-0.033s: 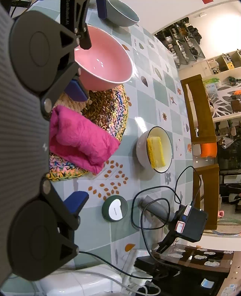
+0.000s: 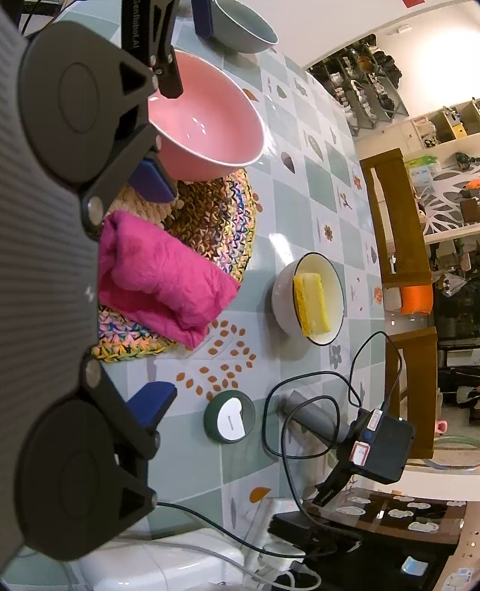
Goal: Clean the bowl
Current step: 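Move the left tool toward the rim of the pink bowl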
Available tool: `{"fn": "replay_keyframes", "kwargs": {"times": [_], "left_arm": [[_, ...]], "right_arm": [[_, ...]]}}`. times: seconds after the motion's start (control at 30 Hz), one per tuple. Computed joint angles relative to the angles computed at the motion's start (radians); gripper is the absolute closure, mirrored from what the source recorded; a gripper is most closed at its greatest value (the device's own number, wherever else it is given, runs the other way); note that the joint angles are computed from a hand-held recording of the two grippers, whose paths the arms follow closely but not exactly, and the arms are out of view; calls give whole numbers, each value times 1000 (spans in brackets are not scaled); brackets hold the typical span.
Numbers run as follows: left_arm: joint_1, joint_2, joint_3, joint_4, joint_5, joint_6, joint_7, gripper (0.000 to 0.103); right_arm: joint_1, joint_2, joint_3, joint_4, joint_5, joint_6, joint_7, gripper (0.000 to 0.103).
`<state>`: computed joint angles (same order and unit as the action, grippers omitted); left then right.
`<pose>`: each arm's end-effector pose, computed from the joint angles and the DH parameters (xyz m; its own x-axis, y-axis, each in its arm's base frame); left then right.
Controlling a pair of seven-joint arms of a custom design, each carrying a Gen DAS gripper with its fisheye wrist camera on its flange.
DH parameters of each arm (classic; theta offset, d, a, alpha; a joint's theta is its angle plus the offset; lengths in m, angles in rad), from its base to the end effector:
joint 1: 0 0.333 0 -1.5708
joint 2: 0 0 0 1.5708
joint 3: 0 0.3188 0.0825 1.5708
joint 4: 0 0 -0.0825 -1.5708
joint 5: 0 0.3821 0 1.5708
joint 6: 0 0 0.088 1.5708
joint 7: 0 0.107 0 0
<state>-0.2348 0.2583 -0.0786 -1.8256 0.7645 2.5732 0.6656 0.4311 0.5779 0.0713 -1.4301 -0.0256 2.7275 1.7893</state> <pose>0.6258 -0.2106 0.4481 0.0976 -0.9846 -0.1450 -0.7726 0.0169 -0.6347 0.6727 0.3556 0.4463 0.3255 -0.9322 -0.1584 -0.7521 -0.1537 -0.6409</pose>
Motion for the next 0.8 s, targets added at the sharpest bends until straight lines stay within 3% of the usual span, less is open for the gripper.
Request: {"fn": "replay_keyframes", "kwargs": {"times": [0.17, 0.33, 0.53, 0.8], "left_arm": [[-10, -9, 0, -15, 23, -8, -31, 0], [22, 1, -11, 1, -81, 4, 40, 0], [13, 31, -5, 56, -118, -51, 73, 0], [3, 23, 7, 48, -79, -59, 57, 0]], "right_arm": [[-5, 10, 0, 19, 3, -11, -8, 0], [12, 8, -14, -1, -12, 10, 15, 0], [25, -7, -26, -35, -38, 42, 39, 0], [58, -43, -49, -108, -84, 85, 97, 0]]}}
